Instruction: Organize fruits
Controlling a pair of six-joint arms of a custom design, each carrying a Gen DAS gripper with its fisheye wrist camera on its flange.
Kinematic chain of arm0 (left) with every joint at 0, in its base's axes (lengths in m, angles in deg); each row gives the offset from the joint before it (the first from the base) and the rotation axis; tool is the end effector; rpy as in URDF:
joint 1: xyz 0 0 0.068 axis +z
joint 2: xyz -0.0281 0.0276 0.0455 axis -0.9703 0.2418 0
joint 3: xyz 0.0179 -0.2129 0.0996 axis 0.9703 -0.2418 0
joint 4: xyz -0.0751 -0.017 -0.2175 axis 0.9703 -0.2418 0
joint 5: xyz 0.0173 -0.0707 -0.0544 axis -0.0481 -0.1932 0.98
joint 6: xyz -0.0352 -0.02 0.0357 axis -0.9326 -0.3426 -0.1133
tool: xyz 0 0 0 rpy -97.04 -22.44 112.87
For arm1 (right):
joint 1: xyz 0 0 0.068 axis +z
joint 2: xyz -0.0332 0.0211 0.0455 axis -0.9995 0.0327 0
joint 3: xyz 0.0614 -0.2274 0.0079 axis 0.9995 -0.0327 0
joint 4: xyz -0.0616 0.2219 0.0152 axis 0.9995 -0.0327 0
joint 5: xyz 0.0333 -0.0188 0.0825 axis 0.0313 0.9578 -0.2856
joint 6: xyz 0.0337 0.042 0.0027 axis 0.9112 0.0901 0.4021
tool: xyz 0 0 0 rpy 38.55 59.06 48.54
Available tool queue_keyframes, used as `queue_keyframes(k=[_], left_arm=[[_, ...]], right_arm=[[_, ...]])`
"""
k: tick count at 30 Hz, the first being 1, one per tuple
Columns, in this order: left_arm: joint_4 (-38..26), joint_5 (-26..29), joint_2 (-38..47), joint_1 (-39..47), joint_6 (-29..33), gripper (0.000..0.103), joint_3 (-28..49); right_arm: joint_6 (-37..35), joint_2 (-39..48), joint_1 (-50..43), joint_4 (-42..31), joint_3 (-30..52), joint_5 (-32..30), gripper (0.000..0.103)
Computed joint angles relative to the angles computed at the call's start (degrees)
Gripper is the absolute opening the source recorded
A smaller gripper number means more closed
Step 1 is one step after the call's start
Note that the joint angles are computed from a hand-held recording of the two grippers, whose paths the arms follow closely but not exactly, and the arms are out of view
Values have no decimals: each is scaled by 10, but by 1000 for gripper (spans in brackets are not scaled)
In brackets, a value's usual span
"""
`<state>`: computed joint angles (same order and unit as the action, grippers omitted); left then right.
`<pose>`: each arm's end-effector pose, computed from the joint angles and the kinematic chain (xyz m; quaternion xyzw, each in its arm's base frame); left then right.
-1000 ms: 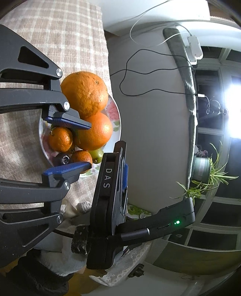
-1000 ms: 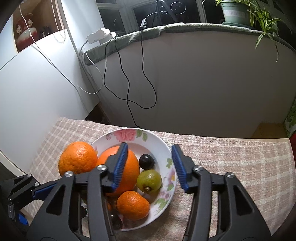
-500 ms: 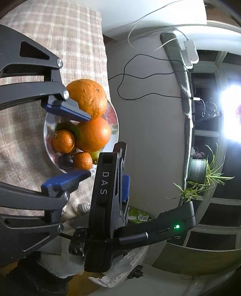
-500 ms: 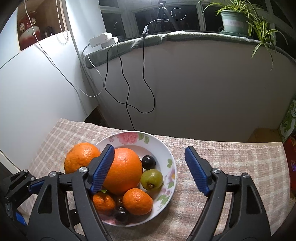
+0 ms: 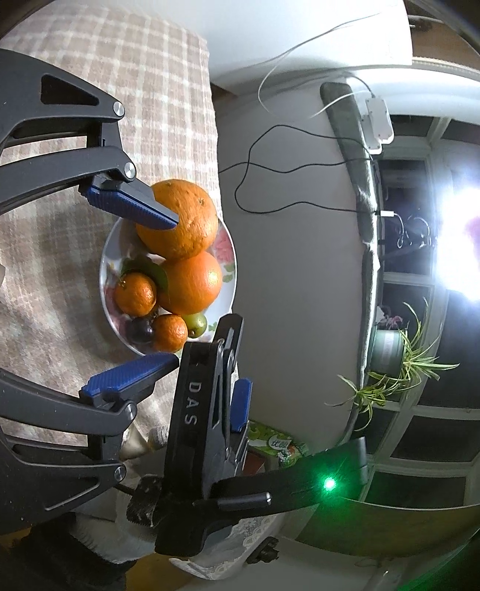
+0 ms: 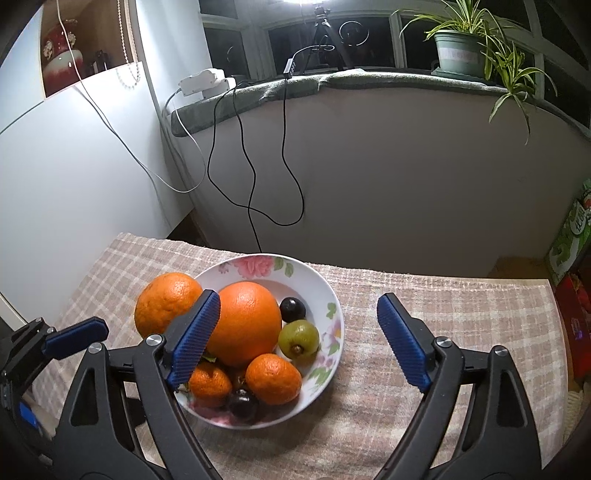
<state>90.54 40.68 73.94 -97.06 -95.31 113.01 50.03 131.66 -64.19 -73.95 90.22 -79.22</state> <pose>0.2405 -0.0829 0.0766 -0.0343 0.8959 -0.0364 0.4414 0.3906 0.1828 0.0699 -0.2466 0.8739 0.1886 0.3741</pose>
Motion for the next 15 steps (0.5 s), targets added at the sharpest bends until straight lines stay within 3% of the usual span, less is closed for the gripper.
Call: queue_keyframes(k=[7, 12, 15], left_arm=[[-3, -17, -29, -3, -10, 73, -27], [-14, -58, -83, -27, -23, 80, -69], [-23, -74, -119, -38, -33, 80, -94]], right_arm=[[0, -40, -6, 35, -69, 2, 89], [-9, -94, -6, 87, -162, 14, 90], [-12, -131, -4, 127, -225, 23, 96]])
